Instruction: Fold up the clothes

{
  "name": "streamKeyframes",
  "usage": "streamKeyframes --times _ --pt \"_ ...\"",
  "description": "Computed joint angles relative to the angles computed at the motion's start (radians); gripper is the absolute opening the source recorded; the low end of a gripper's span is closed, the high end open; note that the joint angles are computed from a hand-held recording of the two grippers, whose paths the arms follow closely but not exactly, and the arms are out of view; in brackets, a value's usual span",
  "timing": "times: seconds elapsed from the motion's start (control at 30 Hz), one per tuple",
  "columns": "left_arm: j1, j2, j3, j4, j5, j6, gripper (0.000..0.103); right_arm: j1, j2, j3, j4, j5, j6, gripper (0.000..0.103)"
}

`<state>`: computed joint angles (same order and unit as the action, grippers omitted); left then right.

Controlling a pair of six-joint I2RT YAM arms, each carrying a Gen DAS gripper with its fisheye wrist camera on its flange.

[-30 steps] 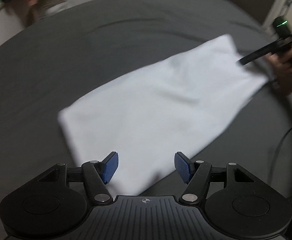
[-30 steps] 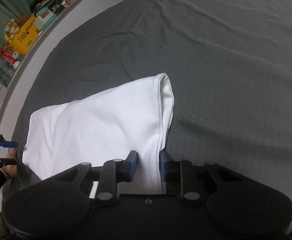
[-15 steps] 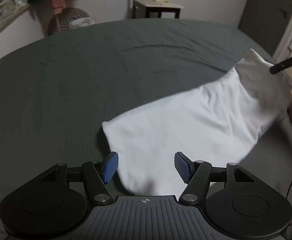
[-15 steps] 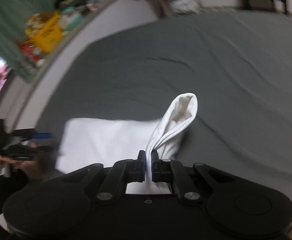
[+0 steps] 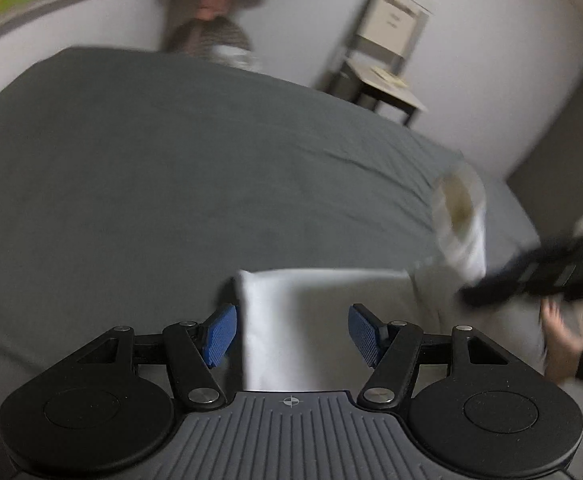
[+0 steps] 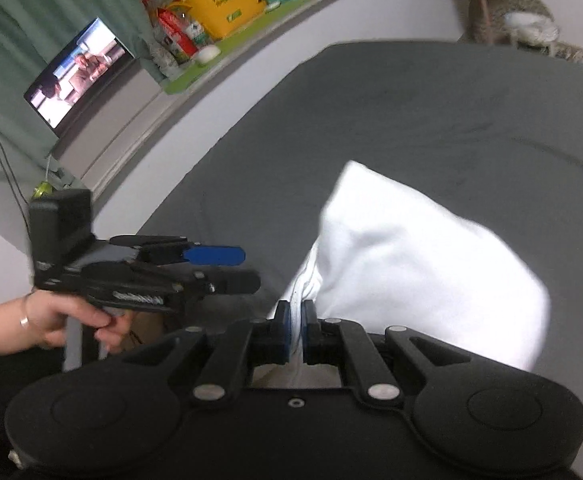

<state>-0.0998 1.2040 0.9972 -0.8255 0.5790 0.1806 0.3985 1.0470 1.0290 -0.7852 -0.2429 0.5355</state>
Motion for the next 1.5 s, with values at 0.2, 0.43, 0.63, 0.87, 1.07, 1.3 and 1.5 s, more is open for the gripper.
streamKeyframes --times 0.2,0.43,0.63,0.87,1.07,1.3,1.5 --pt "0.016 0.017 -0.017 0.032 -0.066 -0.036 0.064 0.098 0.159 -0.128 0.300 0.076 0.136 0.006" --pt "-0.019 0.026 -0.046 0.098 -0.094 -0.049 0.064 0.189 0.192 -0.164 0.337 0.179 0.059 0.020" --pt "-0.012 0.011 -0.063 0.111 -0.090 -0.079 0.064 0.451 0.023 -0.168 0.181 0.409 -0.260 0.052" --pt "-0.031 -0.002 -0.076 0.129 -0.128 -0.096 0.064 0.731 0.149 -0.145 0.175 0.741 -0.366 0.057" --pt "-0.022 0.008 -0.080 0.138 -0.142 -0.094 0.064 0.724 0.178 -0.198 0.259 0.803 -0.192 0.012" --pt "-0.036 0.018 -0.088 0.146 -0.129 -0.077 0.064 0.820 0.135 -0.234 0.275 0.886 -0.312 0.007" --pt "-0.059 0.006 -0.103 0.177 -0.090 -0.079 0.064 0.844 0.173 -0.265 0.341 0.845 -0.382 0.053"
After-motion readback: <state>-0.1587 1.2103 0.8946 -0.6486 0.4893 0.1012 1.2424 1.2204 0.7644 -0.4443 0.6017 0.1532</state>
